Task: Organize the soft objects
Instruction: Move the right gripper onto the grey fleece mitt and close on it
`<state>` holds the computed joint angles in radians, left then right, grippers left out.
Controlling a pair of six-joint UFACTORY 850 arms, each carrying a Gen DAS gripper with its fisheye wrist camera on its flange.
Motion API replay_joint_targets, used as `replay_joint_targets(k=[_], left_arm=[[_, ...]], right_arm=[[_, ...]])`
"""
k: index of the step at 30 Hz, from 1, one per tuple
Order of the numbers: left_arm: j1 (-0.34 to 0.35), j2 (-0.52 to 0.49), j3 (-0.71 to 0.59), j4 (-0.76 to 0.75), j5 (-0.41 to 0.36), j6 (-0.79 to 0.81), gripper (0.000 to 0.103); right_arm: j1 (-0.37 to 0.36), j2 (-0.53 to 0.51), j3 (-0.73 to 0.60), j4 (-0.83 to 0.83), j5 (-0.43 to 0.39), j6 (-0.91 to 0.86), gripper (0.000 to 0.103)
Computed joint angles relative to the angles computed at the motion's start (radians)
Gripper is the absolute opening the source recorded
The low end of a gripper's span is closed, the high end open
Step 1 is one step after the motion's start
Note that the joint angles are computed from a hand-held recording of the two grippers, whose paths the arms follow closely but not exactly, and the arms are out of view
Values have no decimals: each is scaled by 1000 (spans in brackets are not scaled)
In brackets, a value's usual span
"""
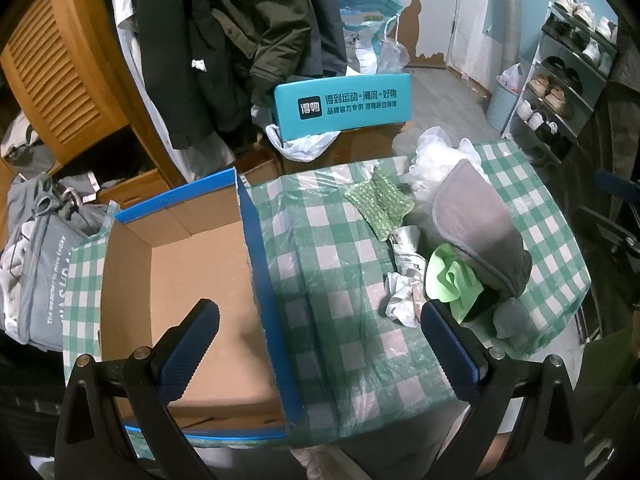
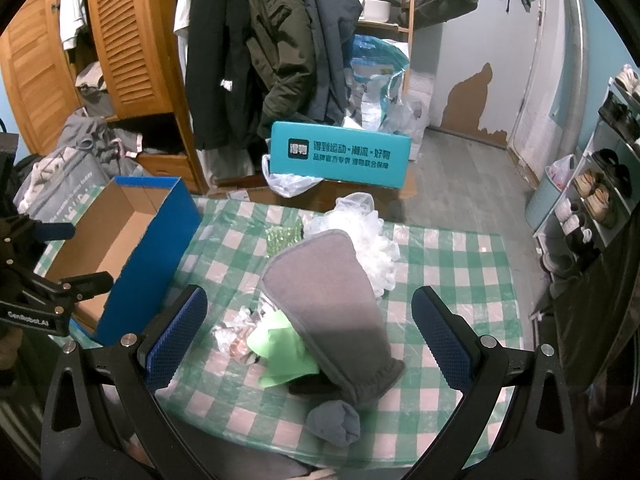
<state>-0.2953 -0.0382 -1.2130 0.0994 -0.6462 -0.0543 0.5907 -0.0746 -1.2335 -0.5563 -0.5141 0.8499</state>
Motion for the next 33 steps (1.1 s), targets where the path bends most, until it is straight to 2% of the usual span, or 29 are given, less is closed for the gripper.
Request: replay_joint_targets(k=[9,19,28,33], left_arm=[[4,-60,-41,-26,-51,33,102],[-11,-150,-78,-49,-124,65,102],[-12,-223,-127,-80,-164,76,102],[-14,-263,-156,-105,-170,94,102]], right_arm=[[-50,0,31,31,6,-54,101],[-107,-45,24,210,-7,-199,101],[-118,-104,5,262,-19,-302,101],[-112,-140,-4,226,-31,-307,101]])
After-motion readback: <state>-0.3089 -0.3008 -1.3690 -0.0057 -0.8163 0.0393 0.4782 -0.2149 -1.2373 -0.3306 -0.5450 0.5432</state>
